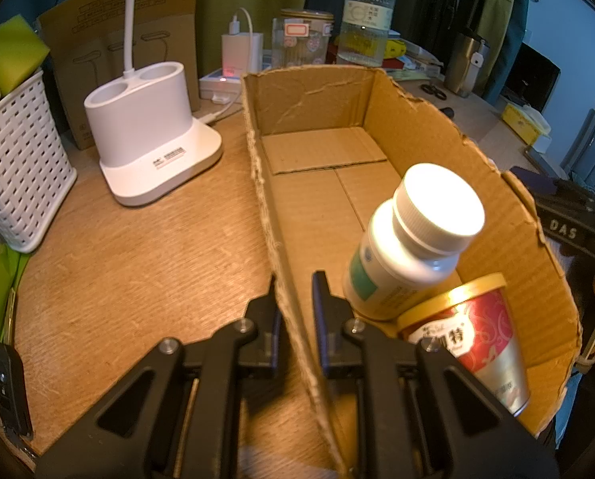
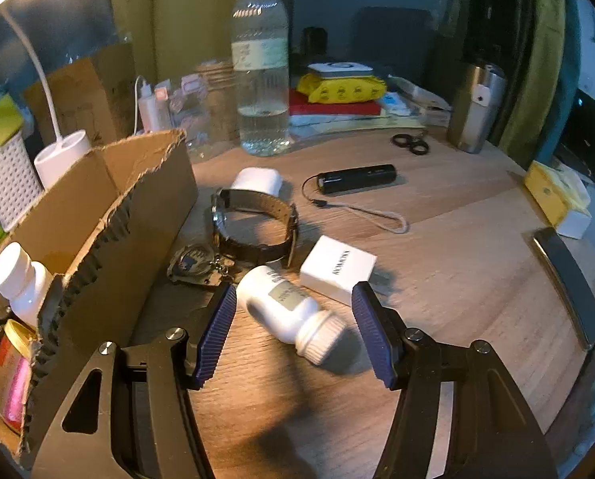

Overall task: Organize rigid objects
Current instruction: 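Move the right gripper back to the smaller white pill bottle and grasp it, then carry the small white pill bottle into the box and release it with the right gripper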

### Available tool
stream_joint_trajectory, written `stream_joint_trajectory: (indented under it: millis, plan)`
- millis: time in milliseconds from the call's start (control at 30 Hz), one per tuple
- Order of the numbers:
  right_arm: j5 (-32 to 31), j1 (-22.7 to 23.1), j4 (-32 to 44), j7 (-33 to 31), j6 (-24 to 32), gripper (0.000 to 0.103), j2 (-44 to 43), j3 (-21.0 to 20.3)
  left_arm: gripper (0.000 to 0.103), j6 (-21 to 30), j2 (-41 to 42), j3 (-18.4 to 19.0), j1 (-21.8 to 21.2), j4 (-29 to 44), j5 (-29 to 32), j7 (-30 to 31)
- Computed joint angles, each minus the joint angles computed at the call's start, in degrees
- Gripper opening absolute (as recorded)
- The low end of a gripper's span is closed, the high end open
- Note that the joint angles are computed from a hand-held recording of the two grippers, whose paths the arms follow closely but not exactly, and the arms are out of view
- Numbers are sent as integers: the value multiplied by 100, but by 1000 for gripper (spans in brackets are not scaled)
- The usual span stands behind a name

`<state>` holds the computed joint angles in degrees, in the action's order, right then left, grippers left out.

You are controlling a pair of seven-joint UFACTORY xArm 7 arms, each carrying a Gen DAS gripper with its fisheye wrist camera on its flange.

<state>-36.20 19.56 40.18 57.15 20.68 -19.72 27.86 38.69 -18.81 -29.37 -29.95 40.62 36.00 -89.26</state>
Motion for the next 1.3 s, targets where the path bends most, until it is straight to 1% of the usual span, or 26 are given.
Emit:
stream_joint_trajectory:
  millis: [100,167,233,433,533,600,633,700,733,800,933,1167,1300]
  plan:
    - [-148,-46,134,60,82,64,202,72,15,-6,-5,8,1,-7,-1,8]
    - [-114,54,221,-3,154,64,343,-5,15,-9,-6,10,2,-9,-1,10]
    - [-219,95,269,59,173,64,402,-34,15,-10,-4,9,2,-8,2,8]
    - [-147,380,447,-115,425,63,641,-251,15,-6,-3,8,-2,-6,3,5]
    - [-177,479,495,-108,539,57,692,-313,15,-3,-2,5,-3,-4,4,0]
    - [-188,555,541,-166,614,49,750,-347,15,1,0,0,-3,0,4,-3]
    - [-174,601,580,-226,669,48,797,-366,15,-7,-4,10,-1,-7,5,7]
    - [-203,661,594,-240,657,36,826,-407,15,-1,-1,1,-2,-3,3,-4]
    - [-213,687,588,-236,641,34,826,-423,15,-4,-3,3,-2,-5,5,-2]
    - [-260,714,598,-180,682,34,826,-425,15,0,-1,0,-3,-1,2,-2]
    - [-407,690,498,31,537,33,699,-432,15,-6,-2,5,1,-6,5,1]
    - [-366,643,416,33,485,33,479,-380,15,1,-1,1,-5,-2,6,-6]
    - [-319,586,384,32,494,33,285,-282,15,2,0,0,-5,-1,6,-7]
